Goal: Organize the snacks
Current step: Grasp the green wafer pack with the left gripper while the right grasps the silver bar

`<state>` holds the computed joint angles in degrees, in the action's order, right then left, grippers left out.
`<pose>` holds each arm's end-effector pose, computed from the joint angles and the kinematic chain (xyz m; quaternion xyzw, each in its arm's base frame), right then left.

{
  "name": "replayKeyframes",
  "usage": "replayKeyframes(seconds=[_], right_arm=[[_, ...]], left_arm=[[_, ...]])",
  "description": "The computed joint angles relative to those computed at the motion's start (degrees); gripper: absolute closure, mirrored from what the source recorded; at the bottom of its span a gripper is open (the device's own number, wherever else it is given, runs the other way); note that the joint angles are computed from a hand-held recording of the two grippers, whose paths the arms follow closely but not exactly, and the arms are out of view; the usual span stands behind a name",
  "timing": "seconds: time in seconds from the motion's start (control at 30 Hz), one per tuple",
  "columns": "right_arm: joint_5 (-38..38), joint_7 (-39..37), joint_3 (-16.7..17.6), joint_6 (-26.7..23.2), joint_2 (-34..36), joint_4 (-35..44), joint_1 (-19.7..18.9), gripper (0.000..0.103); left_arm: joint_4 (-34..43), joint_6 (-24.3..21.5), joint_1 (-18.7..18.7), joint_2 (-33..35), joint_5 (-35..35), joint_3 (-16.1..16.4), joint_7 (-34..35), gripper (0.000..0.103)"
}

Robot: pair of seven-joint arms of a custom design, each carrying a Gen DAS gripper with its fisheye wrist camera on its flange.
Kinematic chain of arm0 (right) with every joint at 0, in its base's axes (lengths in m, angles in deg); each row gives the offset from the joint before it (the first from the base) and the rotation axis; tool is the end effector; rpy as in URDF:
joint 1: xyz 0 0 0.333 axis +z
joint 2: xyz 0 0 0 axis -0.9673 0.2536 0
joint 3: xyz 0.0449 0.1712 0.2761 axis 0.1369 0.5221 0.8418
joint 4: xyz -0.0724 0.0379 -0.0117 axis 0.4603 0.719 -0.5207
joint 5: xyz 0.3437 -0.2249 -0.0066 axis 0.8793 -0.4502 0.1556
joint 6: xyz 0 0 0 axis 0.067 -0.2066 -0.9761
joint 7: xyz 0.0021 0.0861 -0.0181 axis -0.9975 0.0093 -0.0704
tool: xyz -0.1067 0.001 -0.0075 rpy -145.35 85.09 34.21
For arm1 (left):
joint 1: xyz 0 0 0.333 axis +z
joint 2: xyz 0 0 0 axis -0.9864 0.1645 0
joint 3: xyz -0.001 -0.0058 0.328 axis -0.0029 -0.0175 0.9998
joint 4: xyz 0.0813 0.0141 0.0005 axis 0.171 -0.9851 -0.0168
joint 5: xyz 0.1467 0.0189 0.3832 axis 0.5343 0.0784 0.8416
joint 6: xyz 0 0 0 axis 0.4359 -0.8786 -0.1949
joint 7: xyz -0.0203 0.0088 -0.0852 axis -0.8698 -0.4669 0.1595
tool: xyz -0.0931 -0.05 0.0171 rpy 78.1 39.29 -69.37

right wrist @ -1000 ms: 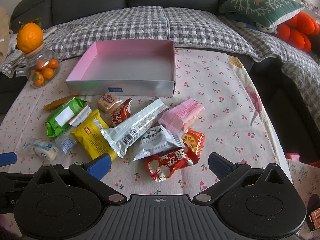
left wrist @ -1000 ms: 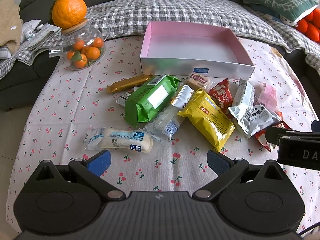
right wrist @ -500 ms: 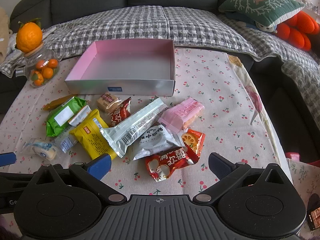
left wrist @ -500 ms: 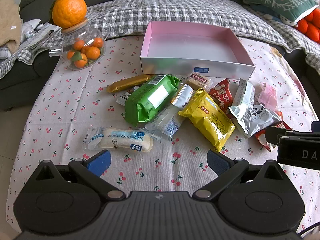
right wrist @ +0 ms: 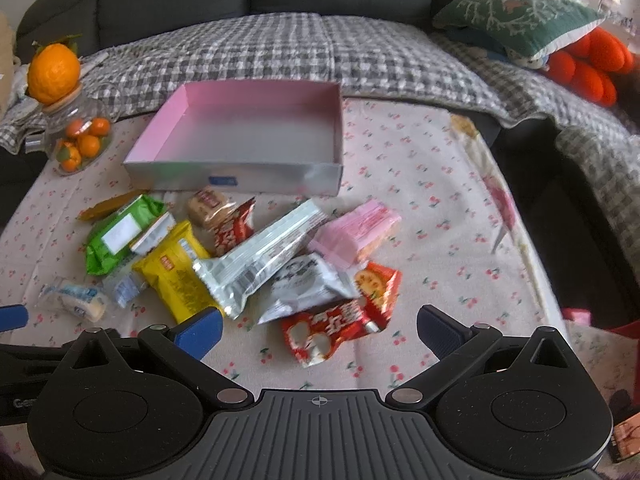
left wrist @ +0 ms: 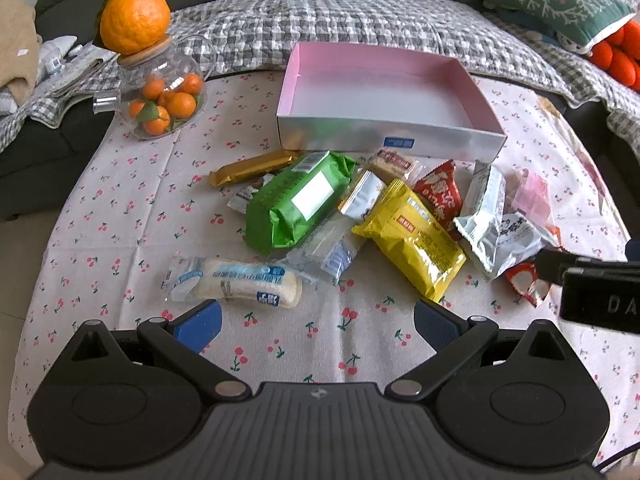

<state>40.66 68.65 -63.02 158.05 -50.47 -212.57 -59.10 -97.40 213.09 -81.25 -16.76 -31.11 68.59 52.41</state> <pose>0.4553 0.2422 0.5816 -0.5945 0.7419 -0.2446 0.1906 0.5122 -0.0247 0.5475 -0.5557 0.7813 -0.2165 0.1843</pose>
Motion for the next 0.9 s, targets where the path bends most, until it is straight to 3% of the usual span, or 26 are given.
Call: replayKeyframes(seconds=[0.17, 0.4, 0.5, 0.63, 0.7, 0.9], right_arm=[[2.4, -0.2, -1.2, -1.8, 0.5, 2.2, -0.3, 0.000], [12.7, -5.8, -4.9, 2.0, 0.4, 3.1, -0.9, 0.000], [20.8, -8.8, -7.2, 4.1, 1.1, 3.0, -0.6, 0.000], [30.2, -13.2, -8.9, 7.4, 2.5, 2.3, -0.3, 0.000], [33.8, -13.7, -9.2, 10.0, 3.1, 0.9, -0.5, 0.000], [49.3, -19.7, -11.4, 15.5, 4.3, -0.8, 0.7, 0.001]], left_arm=[[2.1, 1.2, -0.7, 1.6, -1.7, 0.8, 3.2, 0.000], [8.8, -4.3, 0.1, 5.9, -4.6, 1.1, 6.6, 0.001], [11.8, -7.3, 0.8, 8.0, -6.4, 1.0, 7.2, 0.004], [13.8, -7.4, 1.5, 10.7, -10.1, 0.7, 9.4, 0.007], [14.9, -7.6, 1.7, 12.5, -15.4, 1.1, 13.8, 0.015], [22.6, -15.1, 4.8, 19.1, -19.3, -0.2, 14.4, 0.021]])
